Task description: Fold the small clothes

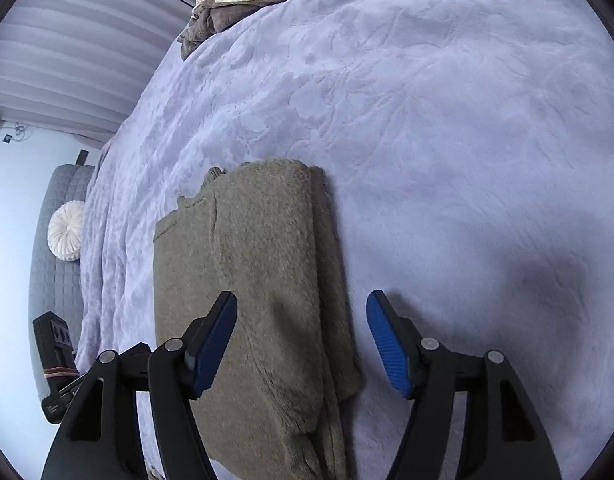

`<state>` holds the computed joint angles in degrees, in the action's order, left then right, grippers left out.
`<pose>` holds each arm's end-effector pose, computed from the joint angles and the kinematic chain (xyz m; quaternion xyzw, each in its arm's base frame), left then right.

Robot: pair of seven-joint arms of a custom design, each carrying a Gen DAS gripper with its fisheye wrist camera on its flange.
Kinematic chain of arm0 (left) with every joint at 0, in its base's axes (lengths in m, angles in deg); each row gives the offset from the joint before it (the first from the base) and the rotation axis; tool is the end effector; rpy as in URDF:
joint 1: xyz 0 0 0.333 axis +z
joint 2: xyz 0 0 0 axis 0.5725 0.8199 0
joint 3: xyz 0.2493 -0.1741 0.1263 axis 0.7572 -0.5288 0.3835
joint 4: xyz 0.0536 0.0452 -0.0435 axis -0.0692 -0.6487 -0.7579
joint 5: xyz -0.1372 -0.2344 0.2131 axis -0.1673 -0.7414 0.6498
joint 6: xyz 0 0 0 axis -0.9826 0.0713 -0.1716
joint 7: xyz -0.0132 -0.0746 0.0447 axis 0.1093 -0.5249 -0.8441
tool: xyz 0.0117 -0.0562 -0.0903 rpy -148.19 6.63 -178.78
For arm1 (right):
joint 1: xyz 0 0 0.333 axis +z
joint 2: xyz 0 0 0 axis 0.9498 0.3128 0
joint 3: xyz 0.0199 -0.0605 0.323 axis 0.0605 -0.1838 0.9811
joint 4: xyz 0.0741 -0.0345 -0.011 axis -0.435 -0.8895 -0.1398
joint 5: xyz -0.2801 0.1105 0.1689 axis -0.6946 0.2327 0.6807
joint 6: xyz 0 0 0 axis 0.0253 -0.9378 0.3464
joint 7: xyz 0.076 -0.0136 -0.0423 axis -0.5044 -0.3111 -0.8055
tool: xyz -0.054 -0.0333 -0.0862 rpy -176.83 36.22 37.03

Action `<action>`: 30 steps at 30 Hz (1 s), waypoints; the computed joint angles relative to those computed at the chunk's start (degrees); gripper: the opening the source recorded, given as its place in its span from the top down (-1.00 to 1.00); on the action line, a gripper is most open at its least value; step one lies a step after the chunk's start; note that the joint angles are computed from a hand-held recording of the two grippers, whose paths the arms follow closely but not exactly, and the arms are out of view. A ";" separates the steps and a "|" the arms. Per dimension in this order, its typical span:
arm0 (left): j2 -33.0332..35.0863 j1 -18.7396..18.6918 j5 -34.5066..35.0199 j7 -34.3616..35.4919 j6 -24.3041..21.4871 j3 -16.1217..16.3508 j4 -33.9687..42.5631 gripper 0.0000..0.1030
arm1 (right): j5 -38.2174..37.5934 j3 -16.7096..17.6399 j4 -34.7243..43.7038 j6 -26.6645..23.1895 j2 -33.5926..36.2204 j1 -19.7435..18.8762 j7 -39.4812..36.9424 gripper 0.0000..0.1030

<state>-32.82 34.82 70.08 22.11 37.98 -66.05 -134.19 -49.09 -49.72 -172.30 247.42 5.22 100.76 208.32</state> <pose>0.6911 -0.1103 0.4348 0.5661 -0.8088 0.1538 0.0416 0.5384 0.2746 0.4213 -0.3772 0.8641 -0.0058 0.3333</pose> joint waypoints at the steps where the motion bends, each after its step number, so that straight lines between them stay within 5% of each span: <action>1: 0.45 -0.53 0.29 -0.35 0.24 -0.03 0.61 -0.97 | 2.32 2.58 1.59 -1.56 1.04 -2.47 -2.74 0.49; 2: 0.78 -1.18 0.92 -0.83 0.73 0.13 0.87 -0.97 | 3.16 3.29 2.52 -1.83 1.62 -3.22 -4.26 0.80; 7: 1.45 -2.83 2.69 -1.64 3.05 0.19 -0.07 -0.97 | -8.79 -2.73 9.38 -9.65 1.92 2.47 -4.50 0.84; 10: 1.93 -3.29 2.99 -2.19 3.46 -0.03 -0.31 -0.97 | -5.29 1.49 10.78 -15.06 3.19 -1.74 -9.15 0.83; 13: 2.05 -3.56 3.28 -2.80 3.37 -0.01 -0.29 -0.97 | -0.54 3.50 7.23 -10.56 3.63 -4.39 -10.29 0.83; 17: 1.92 -3.80 4.05 -2.28 4.05 -0.06 -0.65 -0.97 | -4.58 0.23 7.56 -13.94 1.51 -1.02 -5.80 0.81; 26: 2.35 -3.69 3.82 -2.52 3.30 -0.21 -0.12 -0.97 | -7.27 3.92 9.26 -14.29 0.10 -2.73 -7.07 0.69; 30: 2.82 -4.12 4.14 -2.80 3.07 -0.17 0.57 -0.97 | -5.36 4.96 12.15 -16.34 2.51 -2.60 -11.14 0.44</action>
<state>-30.00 30.69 74.22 19.31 41.04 -66.22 -133.61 -54.46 -44.75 -160.15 231.08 7.73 98.16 197.18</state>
